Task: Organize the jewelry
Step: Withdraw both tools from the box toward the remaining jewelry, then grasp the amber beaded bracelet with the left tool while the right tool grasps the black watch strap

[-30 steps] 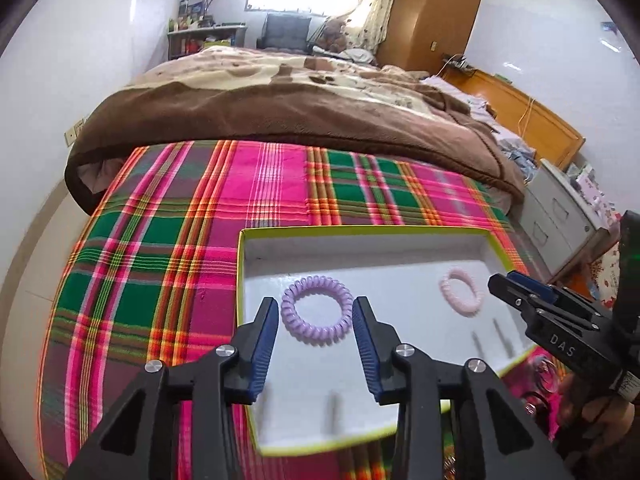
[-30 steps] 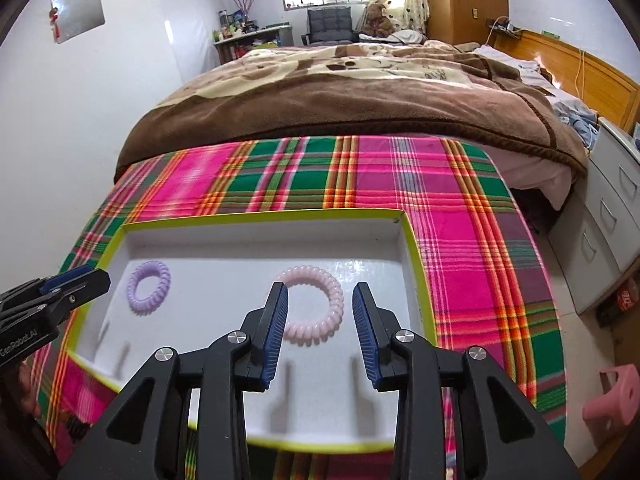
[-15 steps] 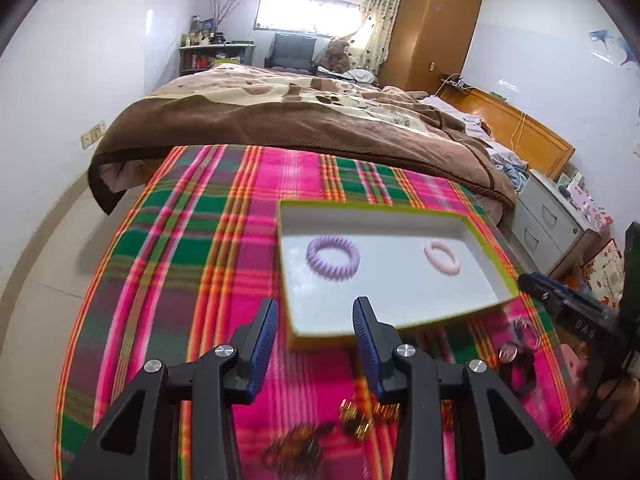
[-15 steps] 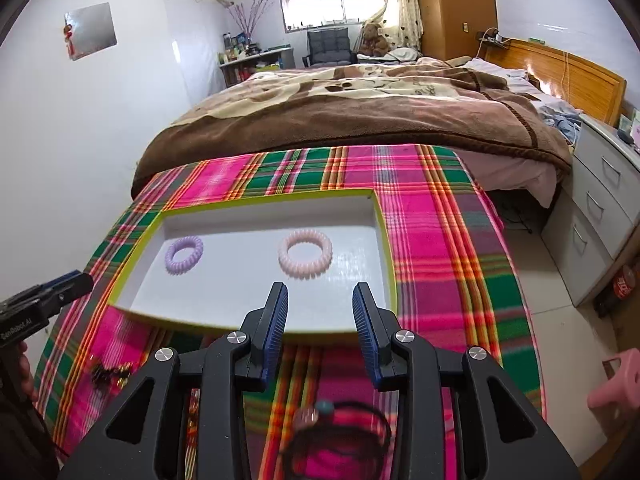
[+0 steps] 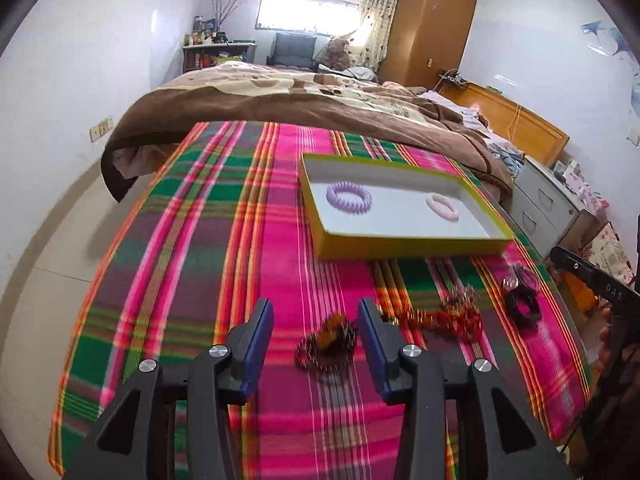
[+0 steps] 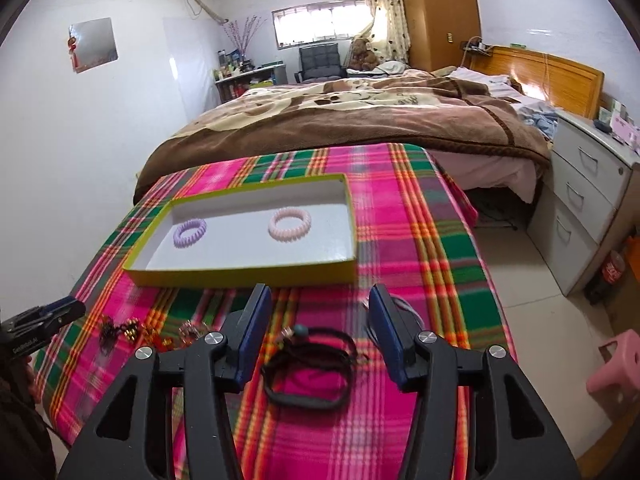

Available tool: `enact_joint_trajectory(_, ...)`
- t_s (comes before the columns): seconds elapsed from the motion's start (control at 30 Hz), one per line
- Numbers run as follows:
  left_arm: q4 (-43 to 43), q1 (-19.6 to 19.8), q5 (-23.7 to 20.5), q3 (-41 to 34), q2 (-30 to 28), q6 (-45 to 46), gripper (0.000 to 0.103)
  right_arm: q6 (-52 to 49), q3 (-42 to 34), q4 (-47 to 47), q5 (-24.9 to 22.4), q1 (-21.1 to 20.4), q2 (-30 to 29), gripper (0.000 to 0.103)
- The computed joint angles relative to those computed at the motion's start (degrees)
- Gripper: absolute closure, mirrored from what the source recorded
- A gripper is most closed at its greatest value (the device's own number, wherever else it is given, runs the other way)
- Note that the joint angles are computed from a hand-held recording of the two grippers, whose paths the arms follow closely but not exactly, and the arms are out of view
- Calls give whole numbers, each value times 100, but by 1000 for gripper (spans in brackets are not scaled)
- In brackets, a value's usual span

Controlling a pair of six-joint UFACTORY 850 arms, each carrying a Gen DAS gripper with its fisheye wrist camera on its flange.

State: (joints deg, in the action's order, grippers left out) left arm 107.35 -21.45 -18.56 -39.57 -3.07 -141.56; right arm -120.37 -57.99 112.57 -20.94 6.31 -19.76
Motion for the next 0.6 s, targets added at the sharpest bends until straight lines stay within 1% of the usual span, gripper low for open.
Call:
enact_joint_trajectory(0.17, 44, -15, 126, 27, -118, -127, 60, -128, 194, 156, -31, -149, 50, 51)
enact_joint_trajectory(0.27, -11, 13, 186, -5, -210, -101, 60, -31, 260, 28, -26, -218, 27, 51)
enact_joint_trajectory(0.37, -254, 29, 200, -77, -299, 134, 60, 161, 262, -234, 36, -249, -36, 51)
enact_joint_trajectory(0.5, -419, 65, 342, -190, -469, 284, 60, 332, 272, -429, -5, -299, -84, 51)
enact_joint_trajectory(0.6, -950, -25, 169, -287, -578, 849, 60, 336, 298, -484, -78, -333, -79, 51)
